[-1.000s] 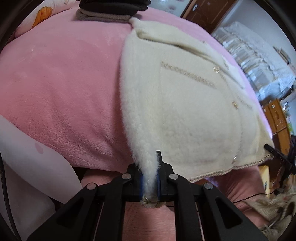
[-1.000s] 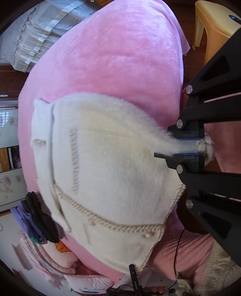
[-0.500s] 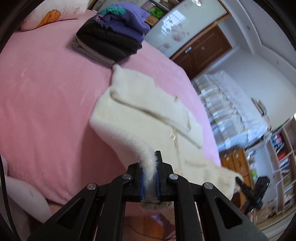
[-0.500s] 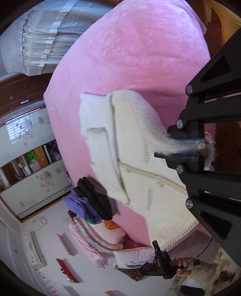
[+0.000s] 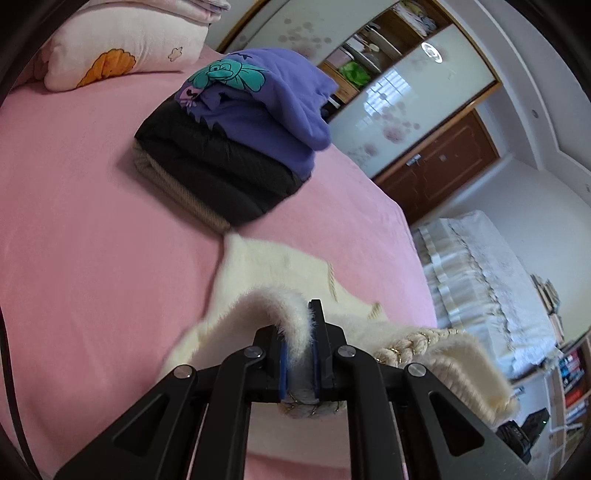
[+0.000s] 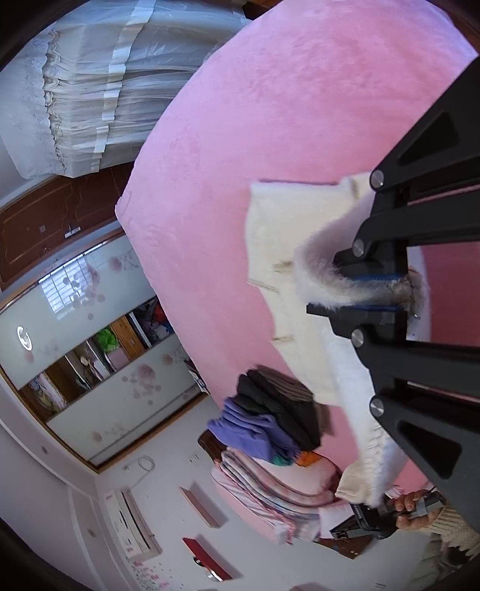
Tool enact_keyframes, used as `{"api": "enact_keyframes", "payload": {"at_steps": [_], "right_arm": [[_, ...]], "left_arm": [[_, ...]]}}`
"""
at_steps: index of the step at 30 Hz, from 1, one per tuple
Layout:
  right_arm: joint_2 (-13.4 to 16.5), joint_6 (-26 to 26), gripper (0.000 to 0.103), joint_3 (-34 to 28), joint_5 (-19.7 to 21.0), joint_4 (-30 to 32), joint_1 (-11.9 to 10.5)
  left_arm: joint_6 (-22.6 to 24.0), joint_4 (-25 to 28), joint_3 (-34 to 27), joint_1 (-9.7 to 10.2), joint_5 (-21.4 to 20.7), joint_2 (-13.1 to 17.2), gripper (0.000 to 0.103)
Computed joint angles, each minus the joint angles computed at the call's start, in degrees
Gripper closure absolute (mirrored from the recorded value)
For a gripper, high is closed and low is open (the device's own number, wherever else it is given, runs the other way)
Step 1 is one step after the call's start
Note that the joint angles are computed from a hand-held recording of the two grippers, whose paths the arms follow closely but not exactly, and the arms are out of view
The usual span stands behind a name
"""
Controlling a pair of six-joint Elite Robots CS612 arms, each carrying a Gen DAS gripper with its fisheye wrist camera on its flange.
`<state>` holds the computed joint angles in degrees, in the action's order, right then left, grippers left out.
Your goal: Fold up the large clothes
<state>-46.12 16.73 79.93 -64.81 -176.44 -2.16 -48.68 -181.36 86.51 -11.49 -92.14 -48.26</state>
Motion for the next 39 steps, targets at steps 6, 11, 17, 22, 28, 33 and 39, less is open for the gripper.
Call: {"api": "enact_keyframes", "payload": {"at_steps": [6,11,17,22,28,33,39], "right_arm": [[8.93,0.74,0.095,-15.41,-4.92,8.11,1.14],[18.18,-0.4,0.095,-31.1,-9.55,19.48,2.49],[26.74,3.19,0.095,-45.05,-11.72,32.64,2.38],[28.25,4.37,0.08,-46.81,-6.55,37.56,1.53],[22.38,6.32,0.041,-36.48,2.25,30.34,-0.24],[18.53,-2.37,0.027,-30.05,-8.23,21.78,0.66],[24.33,-13.85,0.026,-40.98,-15.19,31.79,2.41]], "left_arm": [[4.76,9.88,-14.98,0.9,2.31,8.45,0.096],[8.18,19.98,-26.96,0.51,5.71,15.24,0.096],[5.6,30.47,-35.62,1.38,4.62,21.35,0.092],[12.89,28.89,-34.81,1.41,1.88,21.47,0.069],[24.29,21.1,-26.99,0.9,4.63,16.46,0.029],[40.16,15.03,-24.17,-0.46,12.84,15.09,0.026],[48.75,20.22,-30.36,-0.97,13.34,18.79,0.026]]}}
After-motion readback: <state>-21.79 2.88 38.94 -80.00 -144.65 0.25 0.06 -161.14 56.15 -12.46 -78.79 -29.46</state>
